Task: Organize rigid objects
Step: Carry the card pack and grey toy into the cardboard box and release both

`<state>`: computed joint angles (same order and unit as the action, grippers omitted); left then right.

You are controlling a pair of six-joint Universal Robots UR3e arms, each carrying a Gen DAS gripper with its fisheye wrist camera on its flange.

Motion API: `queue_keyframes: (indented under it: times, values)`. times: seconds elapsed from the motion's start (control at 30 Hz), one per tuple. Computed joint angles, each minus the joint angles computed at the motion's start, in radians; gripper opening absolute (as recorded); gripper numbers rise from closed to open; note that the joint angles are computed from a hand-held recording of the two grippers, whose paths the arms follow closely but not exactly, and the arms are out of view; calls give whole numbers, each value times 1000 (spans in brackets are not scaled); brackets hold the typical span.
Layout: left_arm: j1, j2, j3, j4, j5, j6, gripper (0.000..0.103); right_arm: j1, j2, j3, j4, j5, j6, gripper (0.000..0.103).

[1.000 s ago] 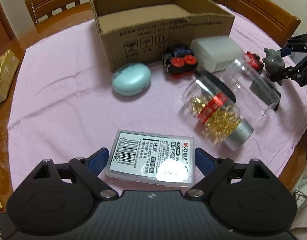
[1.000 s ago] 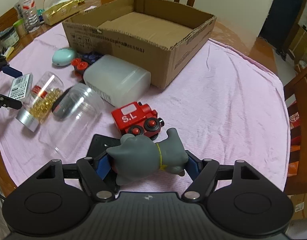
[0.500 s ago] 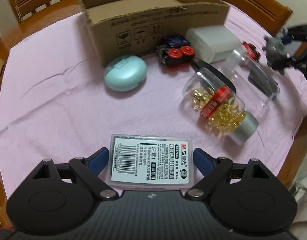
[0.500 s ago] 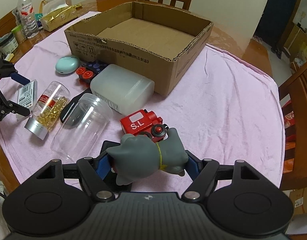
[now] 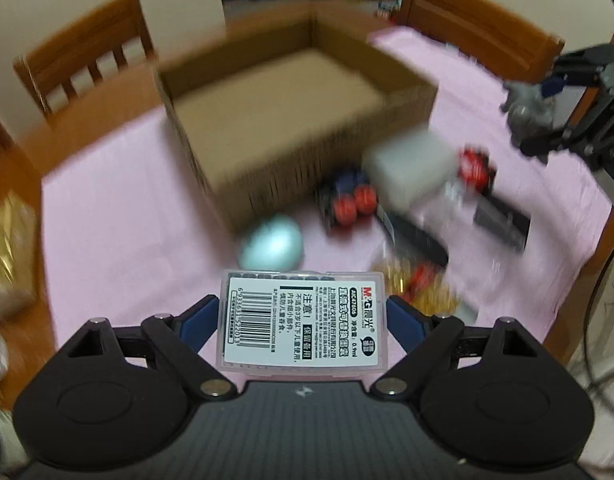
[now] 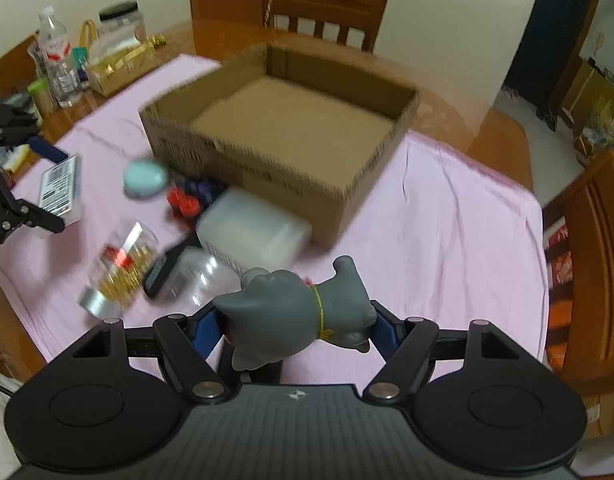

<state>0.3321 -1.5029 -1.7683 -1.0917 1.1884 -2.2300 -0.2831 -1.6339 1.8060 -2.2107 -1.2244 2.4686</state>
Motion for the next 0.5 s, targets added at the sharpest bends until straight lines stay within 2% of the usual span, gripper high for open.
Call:
queue_keyframes:
  times: [0.2, 0.3, 0.5]
  values:
    - [-78, -145, 243, 30, -20, -94, 88, 59, 114, -214, 32, 13, 62, 78]
    - [-130, -272, 381, 72, 3, -159, 88, 86, 198, -328, 30, 14, 97, 78]
    - [-206, -546, 708, 72, 47, -286, 88, 125, 330, -497, 24, 15, 139, 78]
